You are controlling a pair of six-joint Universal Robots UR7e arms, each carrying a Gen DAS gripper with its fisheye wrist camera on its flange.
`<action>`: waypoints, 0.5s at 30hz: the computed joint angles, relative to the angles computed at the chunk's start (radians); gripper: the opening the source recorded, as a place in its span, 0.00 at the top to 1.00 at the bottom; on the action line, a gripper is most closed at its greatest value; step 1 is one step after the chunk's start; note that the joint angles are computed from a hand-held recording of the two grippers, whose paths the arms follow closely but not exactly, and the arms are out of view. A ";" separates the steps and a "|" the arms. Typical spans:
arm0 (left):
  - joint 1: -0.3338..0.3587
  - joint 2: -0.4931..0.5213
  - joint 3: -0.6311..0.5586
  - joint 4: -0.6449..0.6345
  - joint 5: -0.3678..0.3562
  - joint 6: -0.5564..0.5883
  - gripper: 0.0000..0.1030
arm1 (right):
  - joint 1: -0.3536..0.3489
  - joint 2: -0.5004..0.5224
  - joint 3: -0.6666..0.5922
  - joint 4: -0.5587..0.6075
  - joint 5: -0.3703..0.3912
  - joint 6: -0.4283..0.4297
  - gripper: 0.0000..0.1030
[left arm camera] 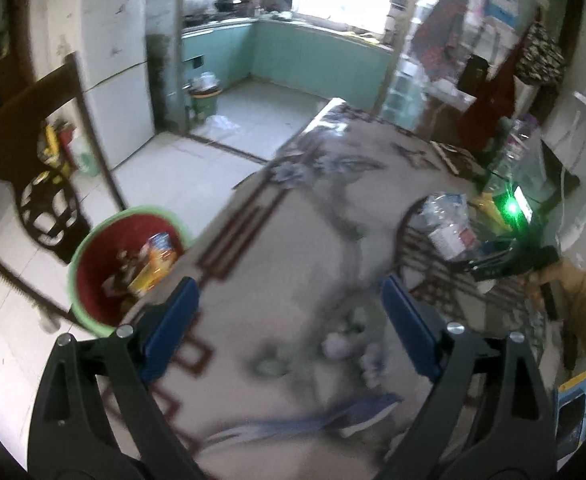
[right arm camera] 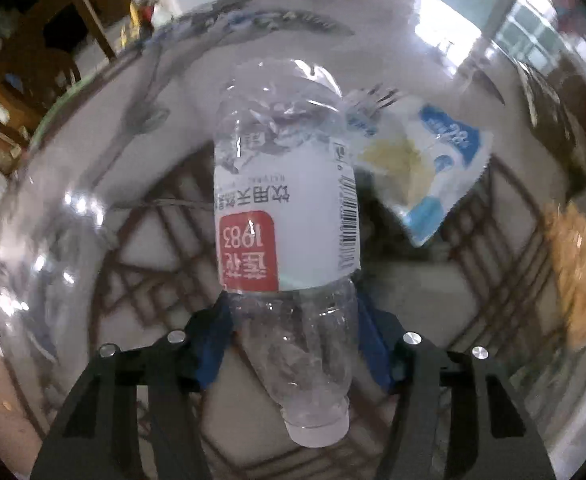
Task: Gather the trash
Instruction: 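Move both grippers back over the table toward the bottle and wrapper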
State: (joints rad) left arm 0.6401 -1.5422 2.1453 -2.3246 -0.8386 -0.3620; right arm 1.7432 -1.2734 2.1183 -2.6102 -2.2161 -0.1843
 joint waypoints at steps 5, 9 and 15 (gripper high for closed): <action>0.015 0.171 -0.061 -0.172 -0.097 0.107 0.11 | -0.031 -0.216 0.216 -0.245 0.201 0.089 0.46; 0.024 0.328 -0.119 -0.320 -0.189 0.208 0.07 | -0.009 -0.374 0.378 -0.442 0.151 0.229 0.46; 0.028 0.628 -0.253 -0.501 -0.225 0.345 0.05 | -0.007 -0.485 0.494 -0.566 0.062 0.373 0.46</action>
